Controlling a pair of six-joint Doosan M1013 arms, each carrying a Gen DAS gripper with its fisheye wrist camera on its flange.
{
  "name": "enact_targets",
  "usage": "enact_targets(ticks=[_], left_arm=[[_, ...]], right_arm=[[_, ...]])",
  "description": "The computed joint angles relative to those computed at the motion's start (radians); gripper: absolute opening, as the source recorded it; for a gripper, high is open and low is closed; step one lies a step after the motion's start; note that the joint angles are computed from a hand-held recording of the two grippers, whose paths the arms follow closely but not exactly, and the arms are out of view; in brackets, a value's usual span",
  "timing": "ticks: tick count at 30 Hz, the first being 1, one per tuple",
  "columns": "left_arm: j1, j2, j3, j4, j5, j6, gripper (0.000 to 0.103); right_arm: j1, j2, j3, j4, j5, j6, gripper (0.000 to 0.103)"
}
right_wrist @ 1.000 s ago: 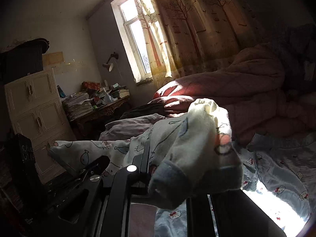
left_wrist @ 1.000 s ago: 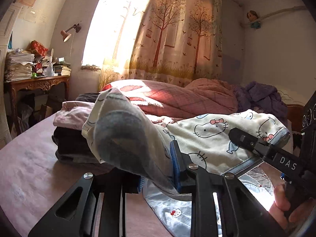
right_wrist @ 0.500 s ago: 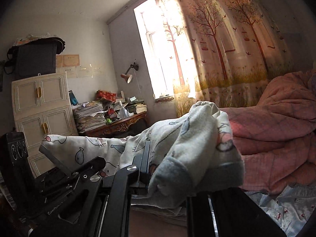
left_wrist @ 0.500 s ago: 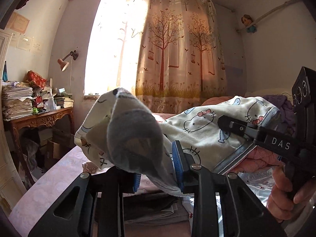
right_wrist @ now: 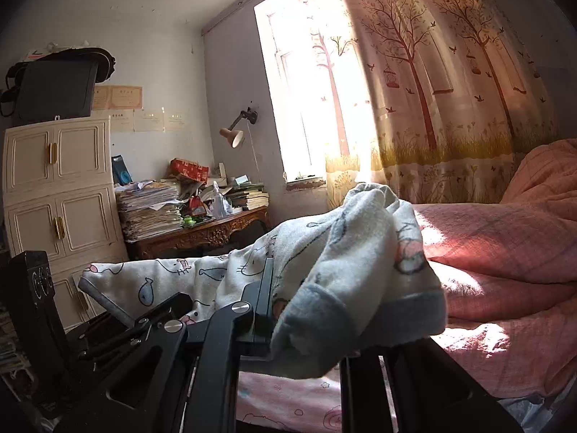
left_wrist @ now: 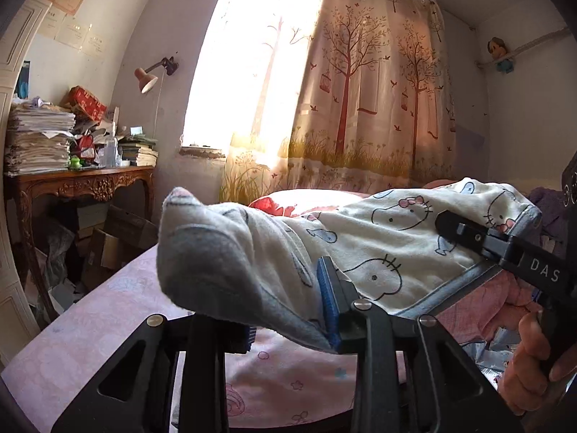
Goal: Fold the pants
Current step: 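Carry the held pants bundle with both grippers onto the clothes stack, then lower the bundle onto the stack and open both grippers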
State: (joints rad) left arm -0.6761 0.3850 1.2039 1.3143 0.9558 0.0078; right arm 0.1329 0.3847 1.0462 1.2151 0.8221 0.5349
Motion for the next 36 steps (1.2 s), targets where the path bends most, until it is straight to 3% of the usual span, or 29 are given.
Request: enact_targets(ticks=[5, 7, 9, 12, 15, 18, 20, 22, 26, 31, 35, 36], left_arm=[[0.016, 0.051, -0.037, -0.093, 0.049, 0.081, 0.03], [0.017, 0.046, -0.038, -0.112, 0.037, 0.084, 0.031], [0.008, 0.041, -0.047, -0.108, 0.046, 0.095, 0.031], [-0.006, 0.034, -0.057, -0.088, 0.055, 0.11, 0.031], [-0.015, 0.039, -0.079, -0.09, 0.075, 0.152, 0.031], [-0.007, 0.06, -0.133, -0.188, 0.126, 0.242, 0.031], [0.022, 0.083, -0.204, -0.394, 0.181, 0.334, 0.031], [0.04, 0.09, -0.223, -0.482, 0.21, 0.333, 0.031], [0.037, 0.079, -0.218, -0.497, 0.21, 0.335, 0.033], [0.032, 0.061, -0.213, -0.498, 0.239, 0.314, 0.039], [0.033, 0.045, -0.201, -0.502, 0.251, 0.271, 0.039], [0.031, 0.043, -0.2, -0.49, 0.263, 0.251, 0.039]], right_arm=[[0.035, 0.035, 0.005, -0.175, -0.035, 0.086, 0.013], [0.045, 0.042, 0.003, -0.257, -0.061, 0.143, 0.013], [0.042, 0.059, -0.027, -0.32, -0.032, 0.232, 0.013], [0.024, 0.068, -0.046, -0.31, 0.015, 0.271, 0.013], [0.015, 0.05, -0.028, -0.28, 0.002, 0.228, 0.013], [0.016, 0.034, -0.021, -0.318, -0.011, 0.23, 0.013], [0.024, 0.044, -0.055, -0.431, 0.034, 0.306, 0.013], [0.031, 0.067, -0.102, -0.516, 0.106, 0.367, 0.013], [0.05, 0.08, -0.116, -0.62, 0.121, 0.4, 0.013], [0.035, 0.102, -0.162, -0.62, 0.207, 0.441, 0.015], [0.029, 0.12, -0.199, -0.625, 0.262, 0.463, 0.023], [0.027, 0.124, -0.21, -0.627, 0.276, 0.471, 0.029]])
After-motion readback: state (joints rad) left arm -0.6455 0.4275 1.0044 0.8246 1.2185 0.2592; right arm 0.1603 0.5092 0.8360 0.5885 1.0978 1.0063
